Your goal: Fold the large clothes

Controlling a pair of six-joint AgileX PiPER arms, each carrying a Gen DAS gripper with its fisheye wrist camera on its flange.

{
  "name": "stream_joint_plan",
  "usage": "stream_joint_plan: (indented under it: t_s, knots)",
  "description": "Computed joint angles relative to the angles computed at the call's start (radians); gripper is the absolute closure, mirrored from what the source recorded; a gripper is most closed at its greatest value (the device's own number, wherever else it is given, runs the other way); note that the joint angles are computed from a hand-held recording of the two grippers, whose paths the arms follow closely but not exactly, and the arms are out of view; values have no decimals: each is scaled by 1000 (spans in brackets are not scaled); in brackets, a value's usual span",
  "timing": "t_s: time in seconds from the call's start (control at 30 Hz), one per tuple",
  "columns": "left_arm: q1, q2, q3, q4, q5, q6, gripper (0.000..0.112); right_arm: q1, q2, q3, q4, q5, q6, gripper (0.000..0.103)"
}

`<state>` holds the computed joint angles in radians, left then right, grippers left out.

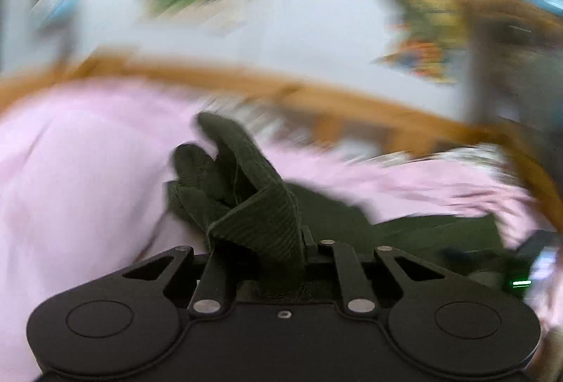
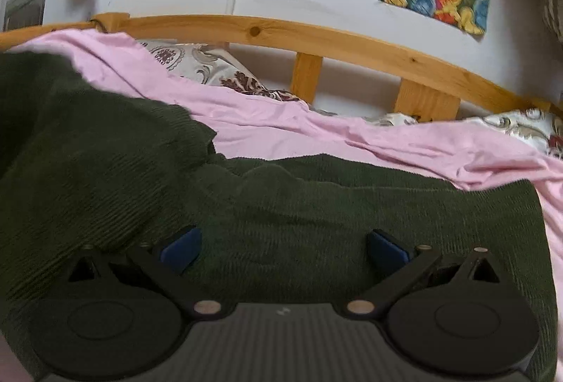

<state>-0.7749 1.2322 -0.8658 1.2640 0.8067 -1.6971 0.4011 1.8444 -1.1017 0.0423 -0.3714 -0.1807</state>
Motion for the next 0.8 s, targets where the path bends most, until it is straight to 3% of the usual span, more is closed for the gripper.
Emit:
stream_joint_plan:
  t_s: [0.07, 0.13, 0.2, 0.27, 0.37, 0.57, 0.63, 0.73, 0.8]
  knots:
    - [-17, 70, -128, -10, -46, 200, 96, -41, -8, 8, -164, 2, 200, 0]
    - [7, 161, -244, -41, -182, 400, 96, -89, -29, 43, -308, -38, 375, 0]
    - [14, 251, -337, -124, -262, 600, 96, -139, -81, 122, -318, -96, 404, 0]
    - [17, 353, -440, -243, -292, 800, 96, -217, -157, 224, -321, -156, 408, 0]
    - [31, 500, -577, -471, -340, 1100, 96, -407, -270, 324, -518, -208, 548, 0]
    - [35, 763, -804, -869, -378, 1700, 94, -712, -398, 284, -965, -242, 836, 0]
    - [35, 824, -832, -892, -407, 1786, 93, -739, -409, 240, -1073, -288, 895, 0]
    - [6, 831, -776, -760, -447, 1715, 92, -674, -362, 116, -1170, -341, 949, 0]
    - [10, 826, -747, -749, -481, 1716, 91, -590, -288, 3, -1185, -334, 972, 0]
